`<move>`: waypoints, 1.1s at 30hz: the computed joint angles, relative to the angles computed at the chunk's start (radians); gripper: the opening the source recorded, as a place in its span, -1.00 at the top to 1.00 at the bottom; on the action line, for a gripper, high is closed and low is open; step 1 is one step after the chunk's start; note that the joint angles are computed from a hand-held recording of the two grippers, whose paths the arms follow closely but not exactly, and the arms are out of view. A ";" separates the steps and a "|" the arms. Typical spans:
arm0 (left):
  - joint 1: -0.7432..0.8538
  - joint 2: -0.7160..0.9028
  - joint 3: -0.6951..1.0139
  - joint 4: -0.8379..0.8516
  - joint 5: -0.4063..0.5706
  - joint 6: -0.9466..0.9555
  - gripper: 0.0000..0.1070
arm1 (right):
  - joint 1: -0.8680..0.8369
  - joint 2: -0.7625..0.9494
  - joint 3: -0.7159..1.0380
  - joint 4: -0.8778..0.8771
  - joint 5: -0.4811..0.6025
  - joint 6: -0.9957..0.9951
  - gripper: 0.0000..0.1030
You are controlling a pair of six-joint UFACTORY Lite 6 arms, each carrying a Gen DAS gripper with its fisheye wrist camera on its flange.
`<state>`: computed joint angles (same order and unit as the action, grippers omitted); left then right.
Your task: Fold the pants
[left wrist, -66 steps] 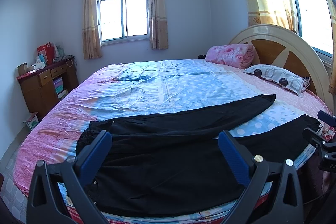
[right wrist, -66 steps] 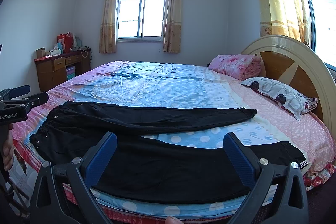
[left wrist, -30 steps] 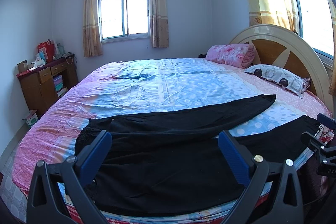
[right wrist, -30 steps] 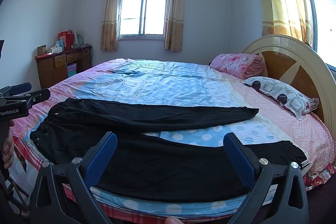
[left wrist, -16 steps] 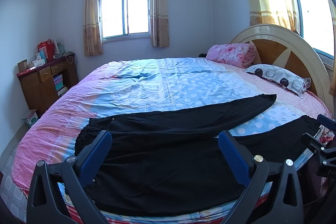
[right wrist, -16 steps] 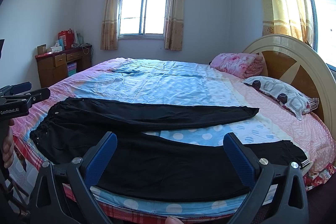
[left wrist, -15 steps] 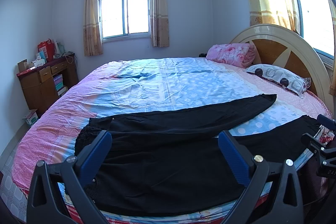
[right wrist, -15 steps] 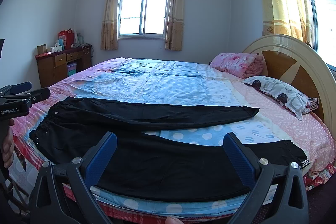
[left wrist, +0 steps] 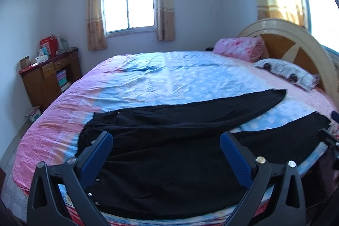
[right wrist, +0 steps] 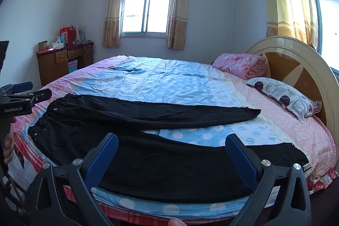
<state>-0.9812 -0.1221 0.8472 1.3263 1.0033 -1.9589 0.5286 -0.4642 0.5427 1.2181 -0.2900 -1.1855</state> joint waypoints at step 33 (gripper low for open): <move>1.154 1.287 1.443 -1.158 -0.344 1.674 -0.16 | -0.416 0.798 0.531 -0.895 0.210 0.883 -0.98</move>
<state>0.1724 1.1644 2.2899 0.1682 0.6595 -0.2845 0.1126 0.3340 1.0735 0.3233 -0.0795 -0.3021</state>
